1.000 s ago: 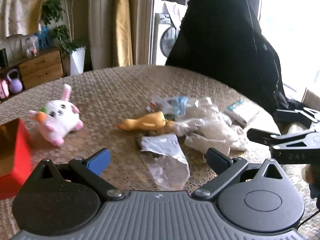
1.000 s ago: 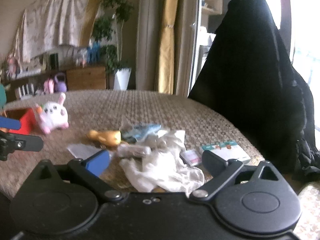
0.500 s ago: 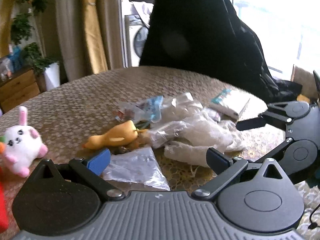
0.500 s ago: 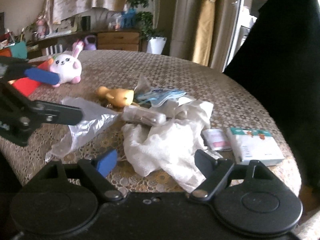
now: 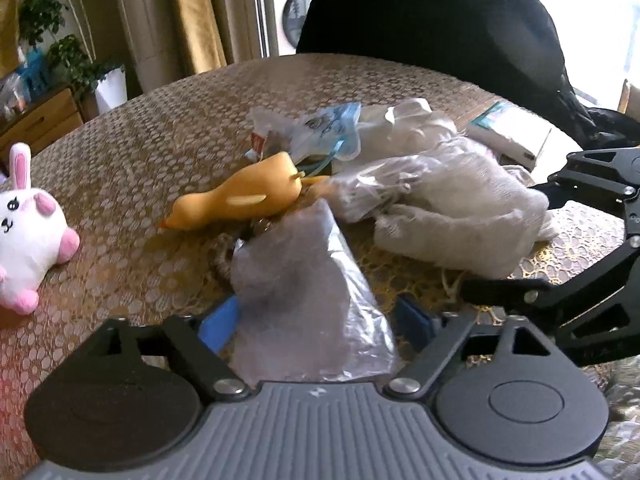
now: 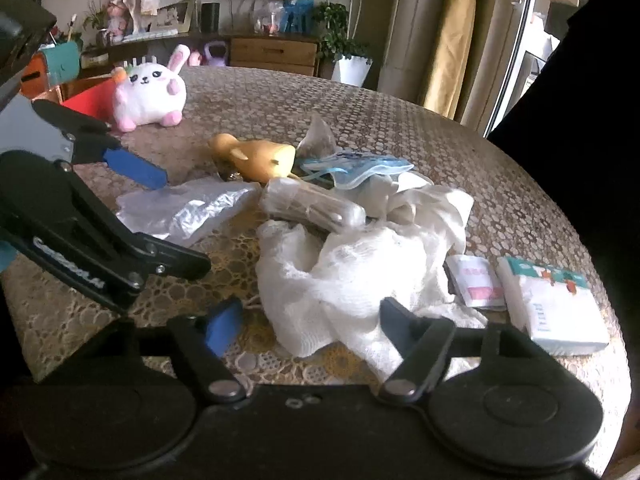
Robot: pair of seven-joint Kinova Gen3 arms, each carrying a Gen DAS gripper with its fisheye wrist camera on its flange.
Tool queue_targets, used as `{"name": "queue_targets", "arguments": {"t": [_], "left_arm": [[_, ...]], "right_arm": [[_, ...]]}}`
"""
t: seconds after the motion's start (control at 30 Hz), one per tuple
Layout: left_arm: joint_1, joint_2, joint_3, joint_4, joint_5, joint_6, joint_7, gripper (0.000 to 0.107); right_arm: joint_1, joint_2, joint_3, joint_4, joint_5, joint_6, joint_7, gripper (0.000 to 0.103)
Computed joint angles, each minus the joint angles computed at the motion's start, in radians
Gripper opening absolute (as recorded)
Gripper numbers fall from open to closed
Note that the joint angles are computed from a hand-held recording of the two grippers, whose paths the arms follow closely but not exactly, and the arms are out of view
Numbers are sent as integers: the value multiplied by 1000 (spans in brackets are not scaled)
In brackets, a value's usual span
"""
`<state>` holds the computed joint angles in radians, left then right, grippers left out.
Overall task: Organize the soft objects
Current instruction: 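Close the left tool on the clear plastic bag while the right tool grasps the white cloth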
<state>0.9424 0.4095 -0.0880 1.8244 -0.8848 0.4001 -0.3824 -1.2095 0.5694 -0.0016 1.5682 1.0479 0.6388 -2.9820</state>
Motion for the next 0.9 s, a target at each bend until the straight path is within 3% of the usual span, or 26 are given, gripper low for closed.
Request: {"name": "queue_targets", "arguments": {"t": [0.1, 0.27, 0.4, 0.47, 0.57, 0.73, 0.9], "left_arm": [[-1, -4, -3, 9, -3, -10, 6, 65], [12, -9, -9, 8, -20, 17, 40, 38], [16, -20, -11, 16, -50, 35, 96, 34], [15, -30, -11, 27, -76, 36, 133, 26], [12, -38, 3, 28, -109, 74, 181, 17], [-11, -75, 29, 58, -182, 91, 273, 10], [-76, -141, 79, 99, -204, 67, 310, 9]], "right_arm": [[-4, 2, 6, 1, 8, 2, -18, 66], [-11, 1, 8, 2, 16, 25, -56, 45], [-21, 3, 10, 0, 29, 52, -114, 33], [-37, 6, 16, -1, 52, 75, -159, 22], [-56, 4, 14, 2, 94, 118, -229, 15], [-68, -14, -17, 13, 160, 190, -320, 10], [-68, -44, -60, 27, 212, 243, -382, 10]]}}
